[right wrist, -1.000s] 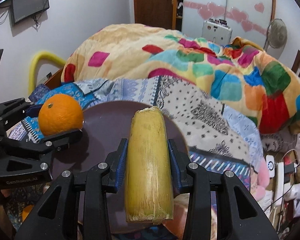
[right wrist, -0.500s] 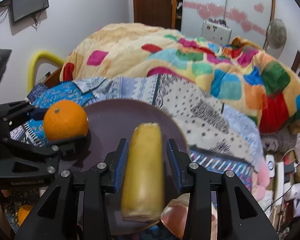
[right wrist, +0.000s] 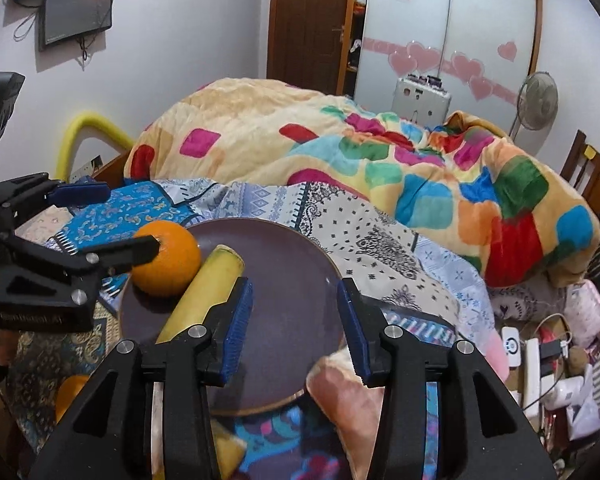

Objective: Organize fruits
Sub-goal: 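Move the left gripper to another large orange while the right moves to a pomelo segment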

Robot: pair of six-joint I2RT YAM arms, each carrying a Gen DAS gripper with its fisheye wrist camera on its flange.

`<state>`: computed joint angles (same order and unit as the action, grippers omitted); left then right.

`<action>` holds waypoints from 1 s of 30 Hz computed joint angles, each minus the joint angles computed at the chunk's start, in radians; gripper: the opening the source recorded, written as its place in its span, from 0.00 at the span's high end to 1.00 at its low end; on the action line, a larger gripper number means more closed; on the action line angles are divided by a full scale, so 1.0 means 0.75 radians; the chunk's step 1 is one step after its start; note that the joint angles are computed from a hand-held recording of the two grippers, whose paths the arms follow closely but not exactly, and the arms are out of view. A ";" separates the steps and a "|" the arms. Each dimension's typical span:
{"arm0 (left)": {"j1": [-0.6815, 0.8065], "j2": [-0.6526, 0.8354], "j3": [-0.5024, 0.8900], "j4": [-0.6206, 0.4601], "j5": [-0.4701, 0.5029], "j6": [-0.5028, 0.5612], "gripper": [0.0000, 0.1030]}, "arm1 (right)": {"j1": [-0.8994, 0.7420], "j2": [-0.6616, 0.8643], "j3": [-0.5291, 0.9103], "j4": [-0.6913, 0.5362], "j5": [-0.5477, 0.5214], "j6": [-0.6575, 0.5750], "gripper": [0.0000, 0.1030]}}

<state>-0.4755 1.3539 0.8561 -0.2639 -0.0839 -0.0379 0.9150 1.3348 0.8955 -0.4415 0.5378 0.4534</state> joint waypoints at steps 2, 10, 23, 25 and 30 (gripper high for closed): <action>-0.018 -0.062 -0.029 -0.023 -0.021 -0.006 0.15 | 0.048 -0.035 -0.003 -0.046 0.061 0.028 0.61; -0.150 -0.347 -0.165 -0.157 -0.146 -0.073 0.12 | 0.251 -0.169 -0.017 -0.235 0.205 0.223 0.60; -0.443 -0.554 -0.346 -0.341 -0.301 -0.316 0.11 | 0.579 -0.207 -0.071 -0.512 0.362 0.661 0.53; -0.490 -0.547 -0.370 -0.335 -0.337 -0.360 0.11 | 0.601 -0.210 -0.092 -0.523 0.354 0.706 0.53; -0.553 -0.484 -0.409 -0.273 -0.362 -0.404 0.11 | 0.619 -0.218 -0.139 -0.516 0.331 0.759 0.53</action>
